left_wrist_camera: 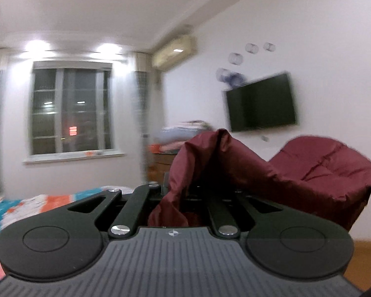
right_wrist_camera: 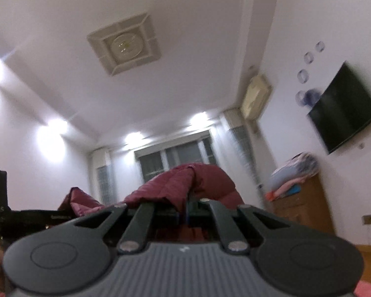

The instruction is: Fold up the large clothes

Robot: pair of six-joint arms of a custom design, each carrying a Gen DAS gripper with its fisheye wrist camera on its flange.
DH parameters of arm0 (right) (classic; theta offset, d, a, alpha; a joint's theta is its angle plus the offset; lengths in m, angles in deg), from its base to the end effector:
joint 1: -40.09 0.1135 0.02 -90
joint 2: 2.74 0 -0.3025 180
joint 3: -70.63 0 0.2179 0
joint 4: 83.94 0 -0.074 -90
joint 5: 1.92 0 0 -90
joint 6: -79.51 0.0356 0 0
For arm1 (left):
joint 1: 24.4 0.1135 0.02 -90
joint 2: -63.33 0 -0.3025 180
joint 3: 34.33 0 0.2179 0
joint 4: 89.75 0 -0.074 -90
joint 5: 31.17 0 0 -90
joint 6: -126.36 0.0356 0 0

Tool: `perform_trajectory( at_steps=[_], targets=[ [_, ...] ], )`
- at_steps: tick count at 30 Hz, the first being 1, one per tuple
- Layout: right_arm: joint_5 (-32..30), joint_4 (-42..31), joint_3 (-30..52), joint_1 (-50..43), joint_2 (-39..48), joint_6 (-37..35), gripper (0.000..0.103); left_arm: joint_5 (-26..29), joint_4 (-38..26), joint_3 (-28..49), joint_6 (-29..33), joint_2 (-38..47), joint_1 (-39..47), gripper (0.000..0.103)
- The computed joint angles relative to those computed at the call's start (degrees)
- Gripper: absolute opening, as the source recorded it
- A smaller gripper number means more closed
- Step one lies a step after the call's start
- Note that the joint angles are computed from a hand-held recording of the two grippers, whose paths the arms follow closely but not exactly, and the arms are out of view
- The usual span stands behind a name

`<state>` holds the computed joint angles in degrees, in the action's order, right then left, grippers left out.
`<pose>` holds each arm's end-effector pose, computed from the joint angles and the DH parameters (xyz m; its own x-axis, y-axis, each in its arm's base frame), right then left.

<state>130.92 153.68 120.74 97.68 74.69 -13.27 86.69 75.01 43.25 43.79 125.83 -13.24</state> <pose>0.1460 0.1847 0.3592 0.2849 0.3823 -0.8790 -0.2909 0.9082 0.3008 0.1957 0.0217 0.4382 0.0344 0.1233 -0.9918 0.2853 0.9498 0.1280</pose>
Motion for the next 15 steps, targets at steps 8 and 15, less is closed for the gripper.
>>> perform_trajectory(
  at_steps=[8, 15],
  targets=[
    [5.22, -3.66, -4.62, -9.24, 0.48, 2.64, 0.001, -5.95, 7.91, 1.14, 5.14, 22.69, -19.17, 0.006],
    [-3.9, -19.89, -3.04, -25.6, 9.95, 20.68, 0.001, -12.52, 17.75, 3.47, 2.06, 44.02, -24.1, 0.01]
  ],
)
